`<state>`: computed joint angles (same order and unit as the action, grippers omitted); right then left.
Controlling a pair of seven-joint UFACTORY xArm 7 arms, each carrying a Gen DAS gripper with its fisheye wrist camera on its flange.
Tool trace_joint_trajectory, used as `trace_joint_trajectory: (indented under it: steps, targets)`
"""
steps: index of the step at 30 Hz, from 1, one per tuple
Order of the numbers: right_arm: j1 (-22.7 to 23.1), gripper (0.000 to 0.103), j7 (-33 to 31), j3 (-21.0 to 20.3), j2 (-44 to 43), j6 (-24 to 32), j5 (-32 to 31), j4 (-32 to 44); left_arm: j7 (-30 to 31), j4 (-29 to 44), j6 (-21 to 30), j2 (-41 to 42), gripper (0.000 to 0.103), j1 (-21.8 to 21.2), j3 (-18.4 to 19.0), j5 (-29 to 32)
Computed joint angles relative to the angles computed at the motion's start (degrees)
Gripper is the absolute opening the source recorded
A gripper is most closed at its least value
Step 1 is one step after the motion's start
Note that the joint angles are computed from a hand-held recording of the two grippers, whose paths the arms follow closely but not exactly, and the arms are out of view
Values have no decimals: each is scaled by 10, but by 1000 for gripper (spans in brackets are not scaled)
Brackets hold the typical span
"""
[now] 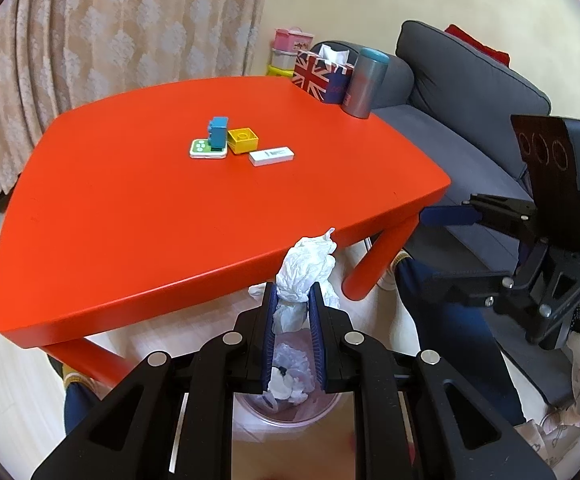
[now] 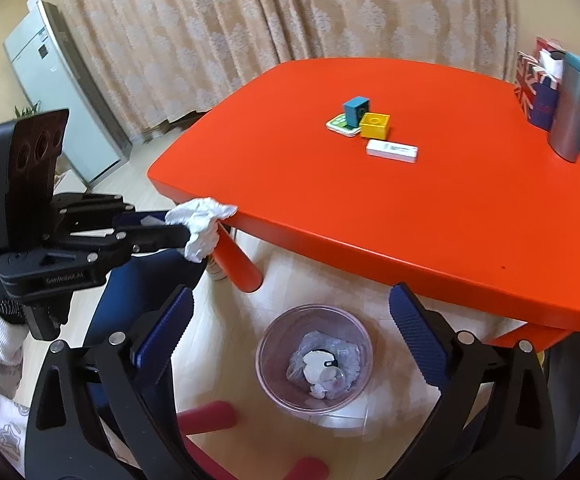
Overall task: Collect trash
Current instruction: 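Carry the container and tissue over the bin and open both grippers, then move both open grippers back over the table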
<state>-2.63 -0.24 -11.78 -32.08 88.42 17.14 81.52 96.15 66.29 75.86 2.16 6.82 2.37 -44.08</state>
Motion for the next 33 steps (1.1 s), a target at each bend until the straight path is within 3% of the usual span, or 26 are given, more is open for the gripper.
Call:
trace_joint_trajectory:
  steps: [16, 18, 19, 20, 22, 23, 26, 33]
  targets:
    - [-14, 97, 5, -9, -2, 8, -20, 16, 10, -31, -11, -12, 19, -15, -6, 28]
    - [-16, 97, 4, -11, -2, 8, -21, 17, 10, -36, -11, -16, 25, -18, -6, 30]
    - [-18, 97, 4, -13, -3, 8, -21, 16, 9, -38, -10, -17, 37, -19, -6, 33]
    - [-19, 97, 4, -13, -5, 8, -22, 14, 8, -40, -12, -18, 59, -21, -6, 32]
    - [-21, 97, 5, -15, -4, 9, -23, 15, 3, -42, -12, -18, 84, -22, -5, 27]
    - [-22, 97, 5, -15, -5, 9, -25, 15, 2, -43, -13, -18, 91, -23, -5, 23]
    - [-25, 97, 6, -17, -9, 9, -27, 12, -5, -47, -31, -19, 96, -26, -6, 20]
    - [-25, 97, 9, -16, -10, 9, -26, 10, -11, -46, -39, -20, 96, -27, -4, 17]
